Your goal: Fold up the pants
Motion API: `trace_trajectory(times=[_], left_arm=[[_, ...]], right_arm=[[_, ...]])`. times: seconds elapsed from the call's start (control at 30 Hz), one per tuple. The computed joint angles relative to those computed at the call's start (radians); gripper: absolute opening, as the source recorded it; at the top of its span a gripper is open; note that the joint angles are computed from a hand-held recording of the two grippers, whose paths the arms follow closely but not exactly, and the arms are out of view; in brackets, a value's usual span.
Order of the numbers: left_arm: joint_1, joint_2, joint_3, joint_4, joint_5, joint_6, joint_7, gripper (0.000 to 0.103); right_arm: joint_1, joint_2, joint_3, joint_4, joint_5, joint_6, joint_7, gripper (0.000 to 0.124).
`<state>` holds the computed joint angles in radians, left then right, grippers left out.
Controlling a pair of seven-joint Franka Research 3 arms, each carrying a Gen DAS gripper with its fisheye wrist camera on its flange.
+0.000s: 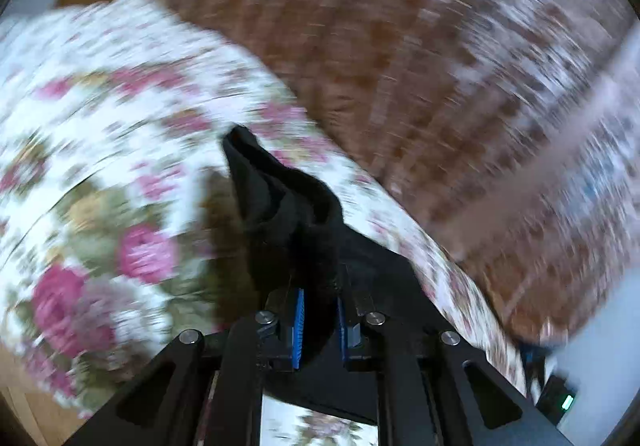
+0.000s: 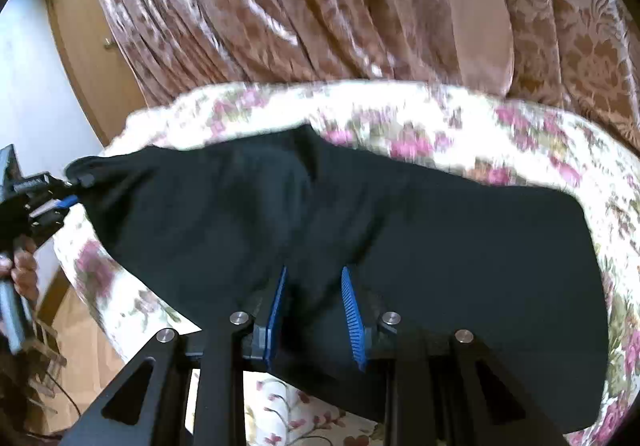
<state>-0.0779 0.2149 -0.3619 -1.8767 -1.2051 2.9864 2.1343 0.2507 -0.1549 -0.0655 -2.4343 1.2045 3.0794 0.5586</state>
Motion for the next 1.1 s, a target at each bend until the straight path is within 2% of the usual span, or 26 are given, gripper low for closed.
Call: trace_trajectory(times=[0.07,0.2,0.3,0.43,0.6,0.7,0.77,0.83,0.87,0.9,0.97,1.03,1.07,1.1], left_arm=[[-0.01,0.003,-0.016,0.022,0.023,-0.02,0.057,0.012],[-0.051,0.018,-0.023,0.053,0.138,-0.054,0.076,0.012],[-0.075,0.032,-0.027,0.06,0.245,-0.063,0.043,0.012],[-0.081,0.038,-0.057,0.05,0.356,-0.053,0.034,0.012],[-0.075,0.038,-0.098,0.034,0.426,-0.062,0.06,0.012],[-0.063,0.033,-0.124,0.023,0.41,-0.068,0.109,0.012],[-0.064,0.03,-0.129,0.021,0.401,-0.078,0.13,0.012],[-0.081,0.028,-0.117,0.017,0.424,-0.078,0.126,0.012],[-0.093,0.03,-0.107,0.017,0.447,-0.071,0.11,0.013],[-0.092,0.027,-0.107,0.013,0.455,-0.07,0.114,0.013],[-0.049,0.014,-0.139,0.012,0.37,-0.116,0.18,0.019],[0.03,-0.012,-0.168,0.021,0.156,-0.27,0.311,0.031],[0.067,-0.041,-0.169,0.005,0.027,-0.329,0.377,0.033],[0.081,-0.063,-0.158,-0.012,-0.051,-0.352,0.413,0.037]], right_arm=[[0.012,-0.034,-0.035,0.019,0.098,-0.083,-0.098,0.032],[-0.041,-0.061,-0.072,0.07,0.124,-0.393,-0.118,0.037],[-0.078,-0.038,-0.082,0.13,0.144,-0.59,-0.111,0.055],[-0.13,0.049,-0.081,0.232,0.179,-0.832,-0.042,0.06],[-0.182,0.146,-0.029,0.333,0.184,-0.857,0.05,0.064],[-0.19,0.201,0.006,0.392,0.098,-0.785,0.138,0.066],[-0.204,0.243,0.016,0.435,0.044,-0.815,0.188,0.063],[-0.214,0.269,0.029,0.458,0.02,-0.815,0.203,0.038],[-0.215,0.278,0.035,0.47,-0.014,-0.813,0.215,0.034],[-0.215,0.28,0.041,0.471,-0.034,-0.795,0.223,0.024],[-0.225,0.279,0.047,0.465,-0.034,-0.8,0.224,0.018],[-0.231,0.276,0.05,0.461,-0.031,-0.794,0.219,0.016],[-0.238,0.275,0.049,0.46,-0.02,-0.804,0.217,0.016],[-0.247,0.272,0.047,0.457,0.003,-0.819,0.209,0.016]])
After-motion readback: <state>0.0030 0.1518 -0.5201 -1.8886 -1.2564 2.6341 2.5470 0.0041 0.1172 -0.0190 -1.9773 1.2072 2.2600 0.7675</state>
